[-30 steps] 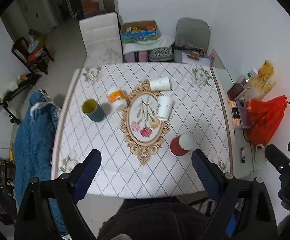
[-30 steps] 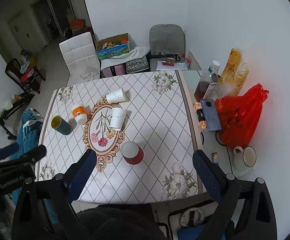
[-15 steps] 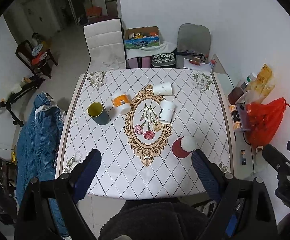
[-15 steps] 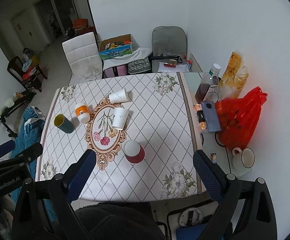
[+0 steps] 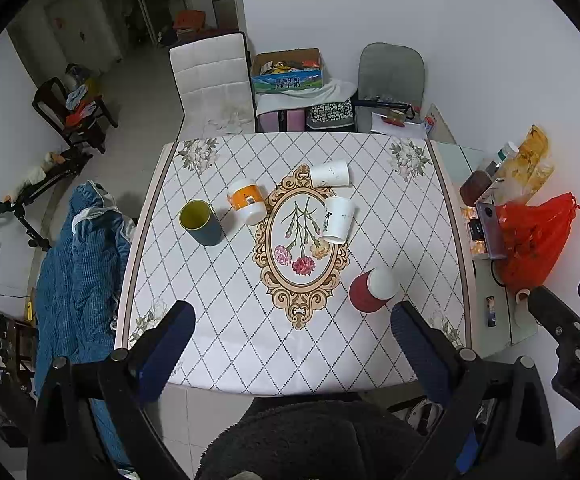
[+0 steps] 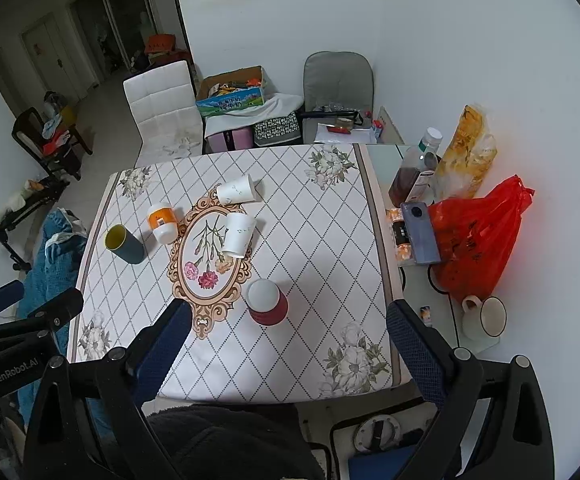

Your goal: Flip cup upside down

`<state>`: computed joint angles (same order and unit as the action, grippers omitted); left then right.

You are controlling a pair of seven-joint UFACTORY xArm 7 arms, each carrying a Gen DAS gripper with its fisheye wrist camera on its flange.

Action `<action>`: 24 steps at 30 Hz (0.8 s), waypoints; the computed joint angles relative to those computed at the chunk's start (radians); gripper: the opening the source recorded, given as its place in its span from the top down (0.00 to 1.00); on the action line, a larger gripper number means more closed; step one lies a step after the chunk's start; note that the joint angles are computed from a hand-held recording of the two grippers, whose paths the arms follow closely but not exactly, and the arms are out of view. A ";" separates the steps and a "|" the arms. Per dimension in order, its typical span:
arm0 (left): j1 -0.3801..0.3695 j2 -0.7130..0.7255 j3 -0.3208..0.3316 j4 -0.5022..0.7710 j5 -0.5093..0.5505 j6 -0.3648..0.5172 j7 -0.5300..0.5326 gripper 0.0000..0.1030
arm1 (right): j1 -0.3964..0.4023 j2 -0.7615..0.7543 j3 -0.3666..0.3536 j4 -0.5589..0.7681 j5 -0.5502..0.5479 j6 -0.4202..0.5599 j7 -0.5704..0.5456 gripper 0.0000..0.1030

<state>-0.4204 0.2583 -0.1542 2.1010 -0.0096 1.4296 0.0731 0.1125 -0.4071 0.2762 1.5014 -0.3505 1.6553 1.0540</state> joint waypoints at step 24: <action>0.001 -0.034 -0.004 -0.062 0.026 -0.016 0.005 0.03 | 0.020 0.013 -0.007 -0.005 0.016 -0.006 -0.014 0.03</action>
